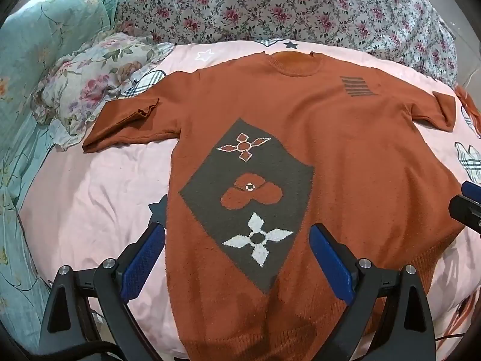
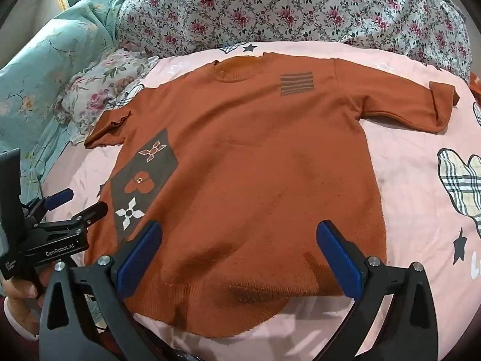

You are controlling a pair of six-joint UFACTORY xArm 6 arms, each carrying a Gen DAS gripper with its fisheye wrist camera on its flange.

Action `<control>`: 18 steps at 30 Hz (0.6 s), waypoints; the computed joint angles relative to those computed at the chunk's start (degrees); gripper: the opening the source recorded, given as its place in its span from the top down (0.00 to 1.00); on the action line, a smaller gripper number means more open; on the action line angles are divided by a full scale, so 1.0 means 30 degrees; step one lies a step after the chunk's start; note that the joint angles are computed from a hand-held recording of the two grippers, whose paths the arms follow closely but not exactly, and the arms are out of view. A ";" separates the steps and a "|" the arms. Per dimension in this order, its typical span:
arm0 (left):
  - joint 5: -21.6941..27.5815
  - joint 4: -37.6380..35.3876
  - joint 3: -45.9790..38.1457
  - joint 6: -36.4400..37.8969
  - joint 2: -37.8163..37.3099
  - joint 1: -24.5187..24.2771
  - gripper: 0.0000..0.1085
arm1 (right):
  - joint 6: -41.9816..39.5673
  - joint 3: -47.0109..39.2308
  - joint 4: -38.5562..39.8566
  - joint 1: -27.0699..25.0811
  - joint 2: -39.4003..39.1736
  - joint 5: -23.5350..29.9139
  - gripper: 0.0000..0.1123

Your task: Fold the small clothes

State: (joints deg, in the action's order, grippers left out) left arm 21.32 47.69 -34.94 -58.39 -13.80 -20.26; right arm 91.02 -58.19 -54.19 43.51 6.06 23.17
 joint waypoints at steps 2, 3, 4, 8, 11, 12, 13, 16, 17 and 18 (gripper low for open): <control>0.0038 -0.0142 -0.0044 0.0066 0.0036 -0.0037 0.11 | 0.0342 0.0057 -0.0374 0.0018 0.0089 -0.0068 0.09; 0.0064 -0.0168 -0.0059 0.0070 0.0033 -0.0066 0.11 | 0.0348 0.0115 -0.0408 -0.0089 0.0102 -0.0220 0.09; 0.0052 -0.0449 -0.0074 0.0278 0.0063 -0.0069 0.11 | 0.0545 -0.0021 -0.0428 0.0153 0.0146 0.0095 0.09; -0.0132 -0.1116 -0.0044 0.0910 0.0085 0.0051 0.11 | 0.0529 -0.0134 -0.0403 0.0187 0.0224 0.0131 0.09; -0.0114 -0.1103 0.0026 0.0937 -0.0010 0.0073 0.11 | 0.0623 -0.0124 -0.0536 0.0058 0.0288 -0.0015 0.09; -0.0093 -0.1118 0.0015 0.0925 -0.0003 0.0061 0.11 | 0.0537 -0.0136 -0.0467 0.0046 0.0284 -0.0018 0.09; -0.0129 -0.1174 0.0014 0.1014 0.0007 0.0083 0.11 | 0.0515 -0.0153 -0.0435 0.0058 0.0295 -0.0003 0.09; -0.0148 -0.1313 -0.0066 0.1184 0.0089 0.0076 0.11 | 0.0701 -0.0218 -0.0560 0.0080 0.0416 -0.0019 0.09; -0.0180 -0.1325 -0.0133 0.1137 0.0183 0.0073 0.11 | 0.0748 -0.0235 -0.0579 0.0097 0.0432 0.0037 0.09; -0.0140 -0.1503 -0.0188 0.1279 0.0192 0.0028 0.11 | 0.0729 -0.0223 -0.0566 0.0093 0.0418 0.0047 0.09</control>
